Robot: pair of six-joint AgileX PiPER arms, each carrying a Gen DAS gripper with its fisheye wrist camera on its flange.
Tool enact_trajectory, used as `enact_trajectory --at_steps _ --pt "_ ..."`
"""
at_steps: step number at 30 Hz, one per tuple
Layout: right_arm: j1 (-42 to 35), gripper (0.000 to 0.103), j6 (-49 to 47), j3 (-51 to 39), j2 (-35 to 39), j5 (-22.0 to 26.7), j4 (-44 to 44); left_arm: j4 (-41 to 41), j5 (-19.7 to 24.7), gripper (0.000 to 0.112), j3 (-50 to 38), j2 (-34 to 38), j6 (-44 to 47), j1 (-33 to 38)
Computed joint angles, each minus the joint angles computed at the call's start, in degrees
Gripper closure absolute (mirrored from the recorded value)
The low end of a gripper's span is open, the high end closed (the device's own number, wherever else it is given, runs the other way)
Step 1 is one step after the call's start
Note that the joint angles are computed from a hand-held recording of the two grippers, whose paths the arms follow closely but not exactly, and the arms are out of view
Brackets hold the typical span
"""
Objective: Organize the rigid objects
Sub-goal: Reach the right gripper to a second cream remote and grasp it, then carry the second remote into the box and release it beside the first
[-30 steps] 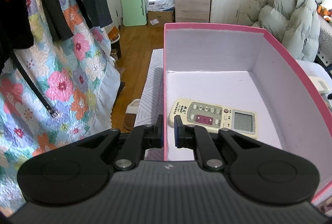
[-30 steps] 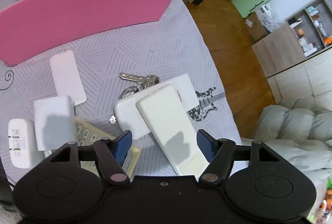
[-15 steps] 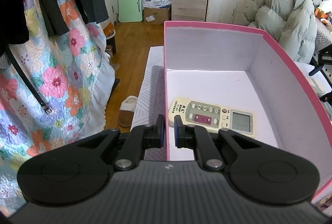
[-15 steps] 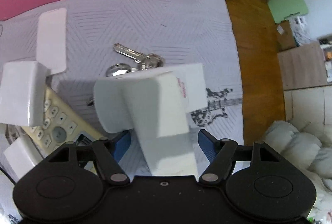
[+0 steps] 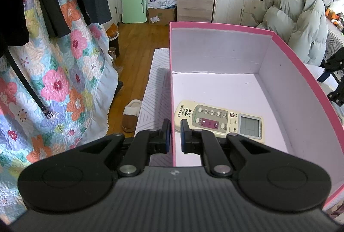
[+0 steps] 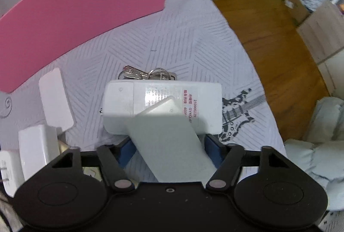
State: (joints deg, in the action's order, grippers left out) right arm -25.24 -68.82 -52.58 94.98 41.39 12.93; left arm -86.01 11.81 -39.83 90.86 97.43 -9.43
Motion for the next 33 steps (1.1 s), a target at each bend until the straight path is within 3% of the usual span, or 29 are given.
enact_trajectory --at_steps 5,10,17,19,26,29,33 --pt "3.7 0.043 7.8 8.3 -7.9 -8.5 -5.0 -0.3 0.1 0.104 0.0 0.0 0.3 0.1" --pt "6.5 0.046 16.2 15.2 -20.7 -12.8 -7.3 -0.8 0.1 0.104 0.0 0.1 0.6 0.0" --pt "7.3 0.046 24.7 18.2 -33.5 -10.6 -6.1 -1.1 0.2 0.104 0.2 0.0 0.8 0.1" --pt "6.1 0.046 22.6 18.5 -36.1 -8.9 -2.4 -1.2 0.3 0.104 0.2 0.0 0.8 0.1" --pt "11.8 0.046 27.8 16.9 -41.0 -7.3 -1.4 -1.2 0.3 0.104 0.2 0.0 1.0 0.2" --pt "17.9 0.046 33.0 13.7 -43.1 -5.0 -1.7 -1.1 0.4 0.104 0.1 0.1 0.8 0.1" --pt "22.8 0.045 33.2 10.5 -42.2 -5.0 6.9 -2.2 0.7 0.104 0.2 0.2 1.8 0.4"
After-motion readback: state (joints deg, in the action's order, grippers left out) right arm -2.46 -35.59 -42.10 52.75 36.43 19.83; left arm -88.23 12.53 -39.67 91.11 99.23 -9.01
